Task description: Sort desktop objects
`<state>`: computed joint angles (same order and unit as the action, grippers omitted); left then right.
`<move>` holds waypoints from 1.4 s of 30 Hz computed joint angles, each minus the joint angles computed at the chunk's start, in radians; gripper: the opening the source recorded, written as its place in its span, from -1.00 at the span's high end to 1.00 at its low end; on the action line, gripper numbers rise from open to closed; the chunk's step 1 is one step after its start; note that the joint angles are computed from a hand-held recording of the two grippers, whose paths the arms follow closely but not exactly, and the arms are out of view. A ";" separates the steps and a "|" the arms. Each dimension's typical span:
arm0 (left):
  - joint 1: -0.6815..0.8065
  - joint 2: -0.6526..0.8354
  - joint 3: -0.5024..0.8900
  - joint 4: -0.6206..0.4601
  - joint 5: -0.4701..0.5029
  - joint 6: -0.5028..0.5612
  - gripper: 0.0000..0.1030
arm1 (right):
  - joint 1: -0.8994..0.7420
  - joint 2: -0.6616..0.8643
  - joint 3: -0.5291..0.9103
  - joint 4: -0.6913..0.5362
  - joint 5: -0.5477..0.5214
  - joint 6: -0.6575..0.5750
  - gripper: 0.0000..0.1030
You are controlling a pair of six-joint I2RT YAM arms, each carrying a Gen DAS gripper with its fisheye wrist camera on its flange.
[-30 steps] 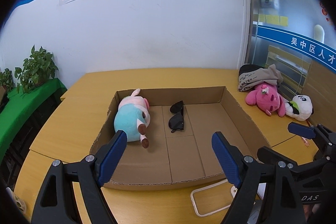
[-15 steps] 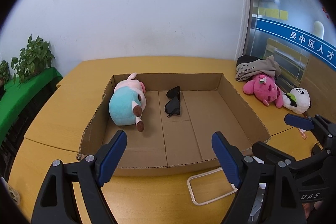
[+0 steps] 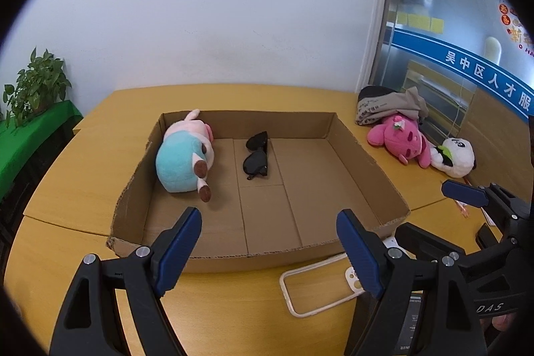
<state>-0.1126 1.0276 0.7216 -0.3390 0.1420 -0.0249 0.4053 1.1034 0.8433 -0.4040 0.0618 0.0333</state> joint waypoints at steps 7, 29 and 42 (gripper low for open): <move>-0.042 0.112 -0.017 -0.068 0.178 0.058 -0.61 | -0.200 -0.143 -0.172 -0.016 -0.247 -0.123 -1.00; -0.164 0.563 -0.080 0.092 0.525 0.038 -0.58 | -0.372 -0.064 -0.486 0.026 -0.475 -0.288 -0.91; -0.214 0.458 -0.145 0.137 0.424 -0.025 -0.54 | -0.212 -0.186 -0.543 0.068 -0.308 -0.210 -0.65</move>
